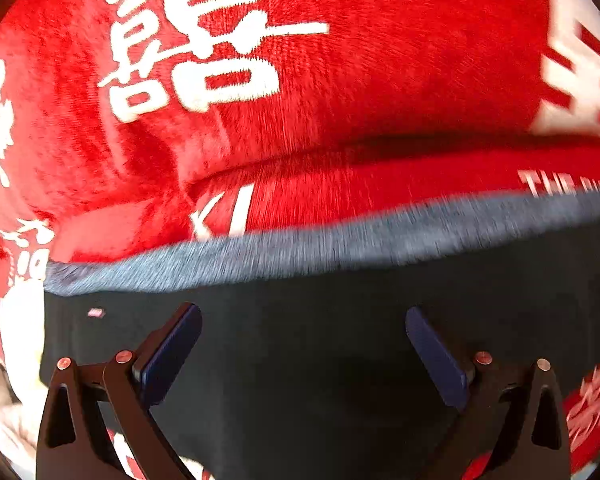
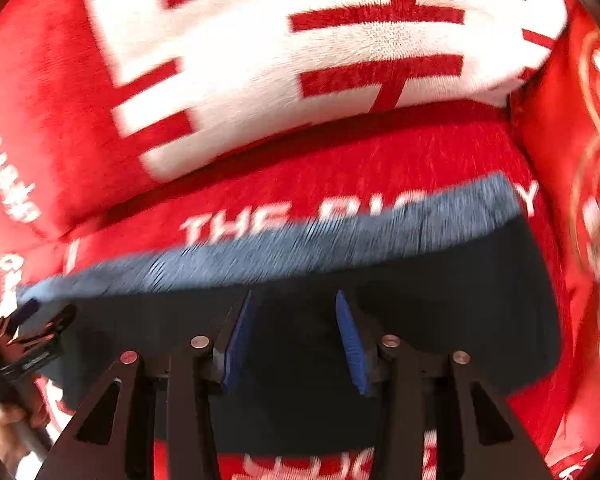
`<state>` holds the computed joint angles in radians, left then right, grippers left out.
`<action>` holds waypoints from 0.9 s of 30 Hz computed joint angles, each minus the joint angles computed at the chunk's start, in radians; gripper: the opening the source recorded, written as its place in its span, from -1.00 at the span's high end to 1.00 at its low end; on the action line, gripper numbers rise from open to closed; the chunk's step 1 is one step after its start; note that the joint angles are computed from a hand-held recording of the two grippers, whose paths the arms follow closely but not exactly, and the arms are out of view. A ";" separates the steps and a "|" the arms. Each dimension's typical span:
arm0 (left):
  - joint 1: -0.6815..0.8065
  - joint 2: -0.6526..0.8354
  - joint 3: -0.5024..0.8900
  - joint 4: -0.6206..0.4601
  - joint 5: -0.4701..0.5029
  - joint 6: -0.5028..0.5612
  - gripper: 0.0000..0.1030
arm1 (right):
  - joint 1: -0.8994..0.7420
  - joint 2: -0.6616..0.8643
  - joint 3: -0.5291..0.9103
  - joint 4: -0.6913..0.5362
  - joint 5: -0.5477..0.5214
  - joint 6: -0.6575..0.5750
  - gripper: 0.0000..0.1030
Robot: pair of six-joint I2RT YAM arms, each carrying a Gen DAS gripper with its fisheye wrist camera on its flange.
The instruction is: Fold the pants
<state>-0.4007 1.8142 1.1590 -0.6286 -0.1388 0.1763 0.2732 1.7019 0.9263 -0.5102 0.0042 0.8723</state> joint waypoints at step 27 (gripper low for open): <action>0.541 0.330 0.345 0.129 -0.098 0.205 -1.00 | 0.518 0.294 0.370 -0.159 0.111 0.288 -0.24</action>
<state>0.1405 2.1444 1.5039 -0.4997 -0.2364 0.3812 0.7908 1.9961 1.2966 -0.6693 0.1148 1.1608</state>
